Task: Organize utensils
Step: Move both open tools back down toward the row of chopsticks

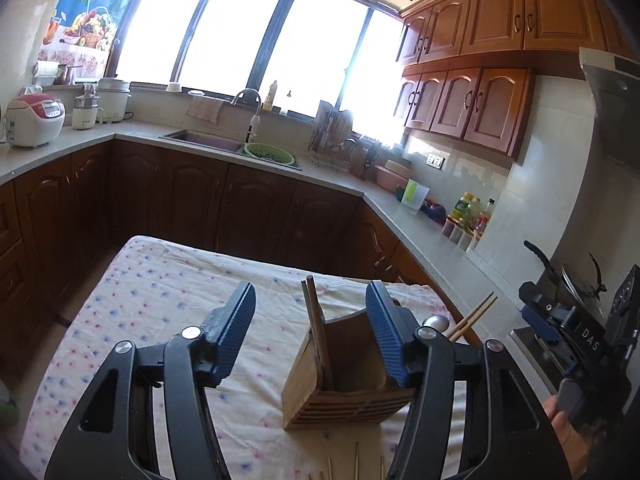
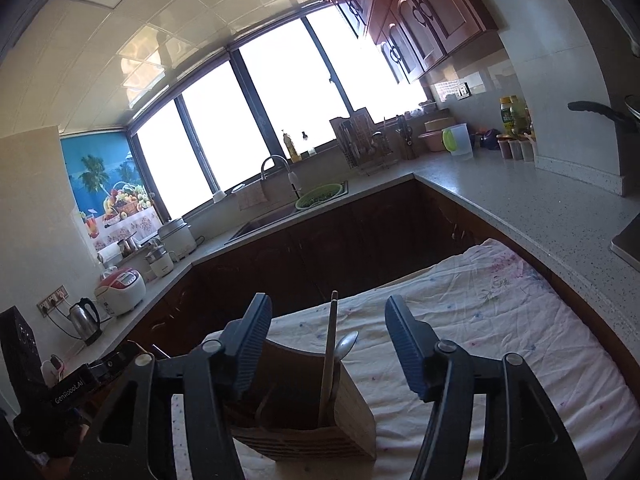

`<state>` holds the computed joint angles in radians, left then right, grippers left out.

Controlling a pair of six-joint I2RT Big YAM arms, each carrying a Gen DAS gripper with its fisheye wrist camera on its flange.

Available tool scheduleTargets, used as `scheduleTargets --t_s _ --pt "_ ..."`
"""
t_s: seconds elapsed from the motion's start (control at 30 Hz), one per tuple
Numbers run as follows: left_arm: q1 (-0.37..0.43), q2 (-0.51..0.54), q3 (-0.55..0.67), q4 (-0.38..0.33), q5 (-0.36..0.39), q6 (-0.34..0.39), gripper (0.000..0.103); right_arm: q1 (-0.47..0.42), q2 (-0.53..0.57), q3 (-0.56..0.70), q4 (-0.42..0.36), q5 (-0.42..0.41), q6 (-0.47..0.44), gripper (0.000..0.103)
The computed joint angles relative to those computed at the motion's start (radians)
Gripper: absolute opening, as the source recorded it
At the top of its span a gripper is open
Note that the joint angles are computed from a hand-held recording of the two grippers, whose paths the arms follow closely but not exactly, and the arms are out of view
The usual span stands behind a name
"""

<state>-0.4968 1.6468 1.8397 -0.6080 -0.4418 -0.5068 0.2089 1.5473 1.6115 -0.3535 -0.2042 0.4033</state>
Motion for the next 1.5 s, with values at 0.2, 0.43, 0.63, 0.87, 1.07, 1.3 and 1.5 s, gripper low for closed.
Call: scheduleTargets --t_s 0.2,0.43,0.63,0.87,1.07,1.3,1.5 --pt "-0.045 -0.067 -0.093 -0.003 -0.074 0.045 0.083 -0.014 -0.101 -0.125 0.074 -0.024 0.027 0.091" --pt "-0.079 -0.142 -0.223 0.006 -0.086 -0.014 0.101 -0.01 -0.212 -0.261 0.067 -0.007 -0.014 0.091" --pt "-0.125 -0.228 -0.373 0.152 -0.12 0.011 0.102 -0.002 -0.288 -0.351 0.036 0.01 -0.046 0.092" --pt "-0.149 -0.227 -0.363 -0.032 -0.15 -0.09 0.103 0.016 -0.343 -0.422 0.008 0.031 -0.081 0.092" --pt "-0.166 -0.229 -0.396 -0.097 -0.133 -0.138 0.103 0.046 -0.376 -0.484 -0.006 0.069 -0.107 0.092" --pt "-0.201 -0.228 -0.433 -0.104 -0.187 -0.153 0.103 0.067 -0.377 -0.526 -0.025 0.08 -0.128 0.092" --pt "-0.188 -0.226 -0.442 -0.102 -0.146 -0.167 0.103 0.079 -0.352 -0.519 -0.052 0.073 -0.143 0.091"
